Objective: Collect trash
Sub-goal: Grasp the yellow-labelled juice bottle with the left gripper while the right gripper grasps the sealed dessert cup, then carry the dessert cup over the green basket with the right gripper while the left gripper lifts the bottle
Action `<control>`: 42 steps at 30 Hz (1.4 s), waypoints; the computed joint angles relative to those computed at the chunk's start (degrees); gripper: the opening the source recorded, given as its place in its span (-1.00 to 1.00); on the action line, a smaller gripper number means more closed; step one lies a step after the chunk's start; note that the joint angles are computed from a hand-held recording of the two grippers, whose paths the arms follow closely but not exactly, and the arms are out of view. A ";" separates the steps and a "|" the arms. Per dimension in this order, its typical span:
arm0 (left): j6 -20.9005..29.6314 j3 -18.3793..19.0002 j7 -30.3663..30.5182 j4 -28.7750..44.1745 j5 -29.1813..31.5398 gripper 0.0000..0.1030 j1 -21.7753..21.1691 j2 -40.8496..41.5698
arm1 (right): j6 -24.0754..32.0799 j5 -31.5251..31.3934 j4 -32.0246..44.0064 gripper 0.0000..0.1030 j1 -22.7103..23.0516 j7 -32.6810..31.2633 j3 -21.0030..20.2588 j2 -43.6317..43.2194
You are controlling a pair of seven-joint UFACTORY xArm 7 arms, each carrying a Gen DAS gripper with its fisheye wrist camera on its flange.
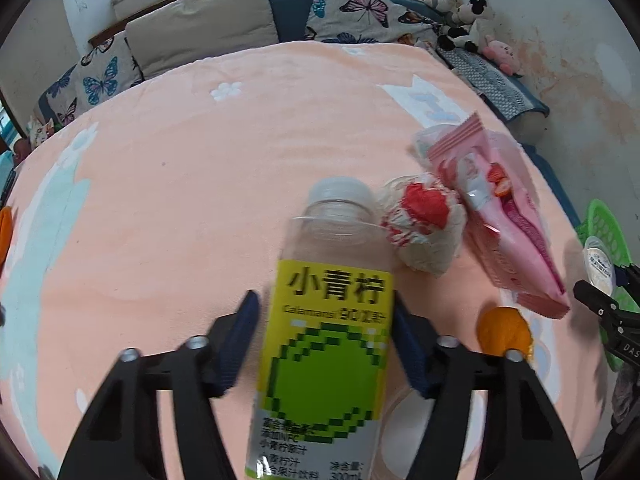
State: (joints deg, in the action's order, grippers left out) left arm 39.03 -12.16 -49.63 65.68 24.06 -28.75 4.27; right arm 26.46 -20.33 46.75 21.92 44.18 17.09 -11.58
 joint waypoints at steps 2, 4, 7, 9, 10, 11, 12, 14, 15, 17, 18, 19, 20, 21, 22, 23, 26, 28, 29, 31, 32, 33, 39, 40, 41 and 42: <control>1.06 -0.12 -0.66 0.67 1.00 0.05 -0.40 0.29 | -0.29 0.56 -0.66 0.30 0.26 0.14 0.02 -0.96; 1.49 -0.16 -1.10 0.71 1.19 0.05 -0.61 0.18 | -0.60 1.18 -1.25 0.30 0.39 0.11 0.06 -2.00; 1.58 -0.29 -1.56 -0.34 0.62 0.05 -0.58 -1.05 | -0.90 2.33 -2.28 0.30 0.59 -0.09 0.36 -3.90; 1.95 -0.53 -2.30 -1.16 0.76 0.05 -0.53 -2.27 | -0.80 2.75 -2.86 0.30 0.54 -0.05 0.74 -5.18; 1.93 -0.71 -2.46 -1.65 0.57 0.05 -0.43 -2.99 | -0.64 2.91 -2.92 0.30 0.44 -0.09 0.93 -5.60; 1.84 -0.93 -2.75 -2.18 0.52 0.04 -0.35 -3.65 | -0.47 3.18 -3.09 0.30 0.42 -0.20 1.05 -6.17; 1.81 -1.20 -3.18 -2.86 0.56 0.04 -0.27 -4.70 | -0.41 3.55 -3.38 0.30 0.46 -0.34 1.13 -6.79; 1.70 -1.78 -3.73 -3.91 0.54 0.04 0.01 -6.36 | -0.26 4.18 -4.25 0.30 0.43 -0.39 1.41 -8.39; 1.45 -2.09 -4.03 -4.66 0.39 0.04 0.16 -7.59 | -0.05 4.22 -4.54 0.30 0.26 -0.24 1.72 -9.03; 1.31 -2.89 -4.83 -5.78 0.26 0.04 0.49 -9.70 | 0.30 4.75 -5.45 0.30 0.14 -0.25 1.91 -10.64; 1.23 -3.30 -5.13 -6.22 0.08 0.04 0.68 -10.52 | 0.48 5.22 -6.13 0.30 0.14 -0.16 1.90 -11.75; 1.14 -3.70 -5.32 -6.65 -0.27 0.04 0.81 -11.43 | 0.56 5.58 -6.62 0.30 0.06 -0.21 1.93 -12.50; 1.15 -4.09 -5.34 -7.04 -0.75 0.04 0.90 -12.33 | 0.81 5.90 -7.21 0.30 -0.06 -0.15 2.00 -13.48; 1.19 -4.53 -5.38 -7.16 -1.01 0.04 1.02 -12.83 | 1.09 6.09 -7.75 0.30 -0.30 0.00 2.15 -14.40; 1.22 -4.97 -5.46 -7.40 -1.16 0.04 1.09 -13.45 | 1.41 6.33 -8.25 0.30 -0.47 0.22 2.36 -15.25; 1.30 -5.54 -5.58 -7.54 -1.12 0.04 1.06 -14.15 | 1.59 6.61 -8.63 0.30 -0.60 0.08 2.30 -15.82; 1.40 -6.74 -5.54 -7.28 -1.26 0.04 1.10 -15.24 | 2.45 7.56 -10.37 0.30 -0.95 0.05 2.13 -18.44; 1.20 -7.59 -5.63 -6.69 -1.28 0.04 0.88 -15.73 | 2.92 8.03 -11.51 0.30 -1.25 -0.18 2.01 -20.08; 1.19 -7.90 -5.68 -6.58 -1.25 0.04 0.84 -15.91 | 3.25 8.33 -12.14 0.30 -1.36 -0.28 1.89 -21.03; 1.07 -8.54 -5.50 -5.67 -1.26 0.04 0.54 -15.80 | 3.78 9.02 -13.24 0.30 -1.52 -0.55 1.63 -22.72; 1.10 -8.82 -5.38 -5.16 -1.24 0.04 0.37 -15.60 | 4.06 9.30 -13.85 0.30 -1.66 -0.57 1.59 -23.65; 1.21 -9.19 -5.21 -4.40 -1.01 0.04 0.12 -15.23 | 4.41 9.59 -14.54 0.30 -1.83 -0.59 1.45 -24.76; 1.91 -10.16 -5.41 1.05 1.43 0.04 -2.01 -10.89 | 6.35 11.20 -17.30 0.30 -2.45 -1.38 0.90 -29.61; 2.07 -10.09 -5.45 1.89 1.80 0.04 -2.53 -10.13 | 6.88 11.42 -17.81 0.30 -2.52 -1.59 0.74 -30.59; 2.19 -9.98 -5.47 2.69 2.14 0.04 -3.08 -9.35 | 7.12 11.64 -18.19 0.30 -2.62 -1.73 0.66 -31.23; 2.26 -9.86 -5.41 3.73 2.43 0.04 -3.67 -8.28 | 7.20 11.84 -18.51 0.30 -2.73 -1.96 0.52 -31.72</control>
